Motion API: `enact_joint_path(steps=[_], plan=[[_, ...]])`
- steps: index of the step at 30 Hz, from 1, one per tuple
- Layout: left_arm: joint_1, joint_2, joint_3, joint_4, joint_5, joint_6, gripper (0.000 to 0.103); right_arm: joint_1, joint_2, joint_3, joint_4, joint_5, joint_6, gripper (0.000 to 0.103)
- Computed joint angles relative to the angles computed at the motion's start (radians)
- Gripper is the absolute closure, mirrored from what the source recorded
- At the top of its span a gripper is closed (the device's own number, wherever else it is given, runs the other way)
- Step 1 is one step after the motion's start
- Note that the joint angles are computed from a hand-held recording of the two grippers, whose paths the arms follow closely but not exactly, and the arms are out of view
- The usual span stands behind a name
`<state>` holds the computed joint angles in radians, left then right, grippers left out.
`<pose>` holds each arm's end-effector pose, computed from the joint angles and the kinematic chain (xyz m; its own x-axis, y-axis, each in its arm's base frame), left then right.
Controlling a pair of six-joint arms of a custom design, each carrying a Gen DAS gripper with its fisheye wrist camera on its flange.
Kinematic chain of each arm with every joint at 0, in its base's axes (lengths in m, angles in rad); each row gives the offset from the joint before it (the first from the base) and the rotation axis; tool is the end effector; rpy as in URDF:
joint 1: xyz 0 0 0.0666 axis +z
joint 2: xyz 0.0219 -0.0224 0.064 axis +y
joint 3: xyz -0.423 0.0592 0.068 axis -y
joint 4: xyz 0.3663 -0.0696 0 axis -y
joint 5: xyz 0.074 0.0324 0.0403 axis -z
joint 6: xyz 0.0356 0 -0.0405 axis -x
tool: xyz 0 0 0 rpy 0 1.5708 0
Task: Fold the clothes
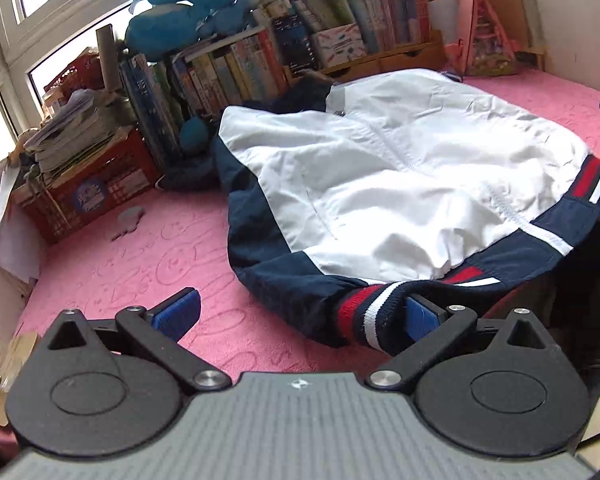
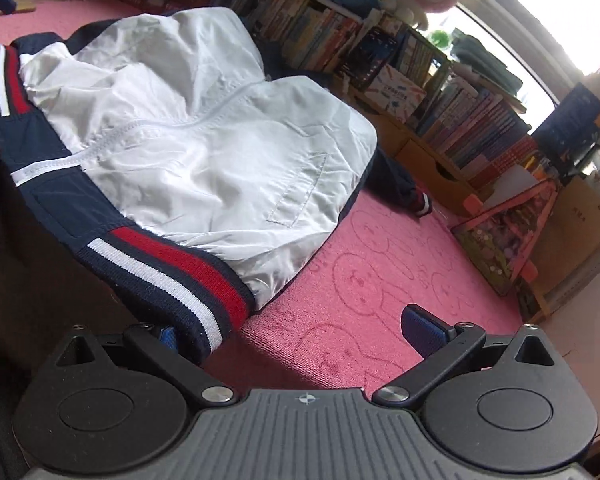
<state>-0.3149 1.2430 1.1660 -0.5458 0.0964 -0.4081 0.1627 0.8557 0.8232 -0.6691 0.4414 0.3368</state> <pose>0.3830 -0.1288 0.4608 -0.3572 0.5318 -0.7678 0.5713 0.7748 0.2708 0.2423 0.0240 0.4140 -0.6591 -0.4110 -0.6298 -0.0448 0.8574 -0.5127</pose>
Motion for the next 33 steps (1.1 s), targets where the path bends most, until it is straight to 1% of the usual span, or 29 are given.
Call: enact_joint_path(steps=[1,2,4,6,8,9,10,12,14,15,16,17,19,21,22,23,25,27,28,29,30,31,33], plan=[[0.019,-0.005,0.012,-0.008,0.052,-0.003,0.0,-0.022,-0.008,0.013,-0.024,-0.04,0.023,0.0],[0.036,-0.001,0.025,-0.011,0.092,0.022,0.0,-0.044,-0.014,0.027,-0.048,-0.081,0.047,0.0],[0.064,0.011,0.045,0.021,0.165,0.105,0.0,-0.097,-0.024,0.047,-0.091,-0.157,0.081,0.0],[0.1,0.038,0.086,0.025,0.255,0.199,0.0,-0.163,-0.023,0.066,-0.128,-0.237,0.056,0.0],[0.136,0.058,0.11,0.031,0.364,0.288,0.0,-0.223,-0.03,0.089,-0.186,-0.34,0.016,0.0],[0.149,0.069,0.119,0.039,0.405,0.325,0.0,-0.251,-0.036,0.098,-0.213,-0.394,0.0,0.0],[0.15,0.078,0.122,0.054,0.412,0.35,0.0,-0.277,-0.047,0.1,-0.225,-0.44,-0.016,0.0],[0.12,0.102,0.132,0.081,0.352,0.365,0.0,-0.329,-0.066,0.1,-0.236,-0.532,-0.054,0.0],[0.054,0.136,0.149,0.099,0.228,0.335,0.0,-0.367,-0.064,0.098,-0.186,-0.63,-0.116,0.0],[0.017,0.156,0.156,0.117,0.165,0.308,0.0,-0.384,-0.062,0.096,-0.158,-0.676,-0.15,0.0],[-0.018,0.177,0.164,0.135,0.104,0.28,0.0,-0.383,-0.049,0.097,-0.11,-0.693,-0.18,0.0],[-0.048,0.195,0.169,0.161,0.066,0.259,0.0,-0.371,-0.034,0.097,-0.058,-0.684,-0.2,0.0],[-0.101,0.234,0.179,0.216,0.007,0.224,0.0,-0.309,0.027,0.103,0.086,-0.575,-0.24,0.0],[-0.13,0.282,0.21,0.219,-0.01,0.227,0.0,-0.22,0.129,0.133,0.192,-0.426,-0.242,0.003],[-0.144,0.306,0.227,0.22,-0.018,0.228,0.0,-0.194,0.169,0.147,0.218,-0.392,-0.232,0.006],[-0.151,0.326,0.236,0.217,-0.031,0.23,0.0,-0.166,0.217,0.169,0.237,-0.365,-0.223,0.008],[-0.164,0.361,0.245,0.219,-0.118,0.212,0.0,-0.124,0.319,0.223,0.231,-0.342,-0.224,0.011],[-0.178,0.398,0.249,0.202,-0.31,0.171,0.0,-0.097,0.394,0.266,0.207,-0.339,-0.238,0.013],[-0.175,0.411,0.25,0.19,-0.376,0.158,0.0,-0.084,0.42,0.279,0.198,-0.332,-0.243,0.015],[-0.167,0.416,0.242,0.192,-0.412,0.153,0.0,-0.071,0.439,0.286,0.195,-0.319,-0.248,0.015],[-0.155,0.416,0.232,0.194,-0.424,0.158,0.0,-0.06,0.452,0.29,0.192,-0.308,-0.247,0.015],[-0.137,0.411,0.221,0.198,-0.411,0.175,0.0,-0.052,0.458,0.287,0.192,-0.305,-0.242,0.015],[-0.117,0.408,0.216,0.194,-0.414,0.203,0.0,-0.04,0.467,0.281,0.191,-0.306,-0.233,0.015]])
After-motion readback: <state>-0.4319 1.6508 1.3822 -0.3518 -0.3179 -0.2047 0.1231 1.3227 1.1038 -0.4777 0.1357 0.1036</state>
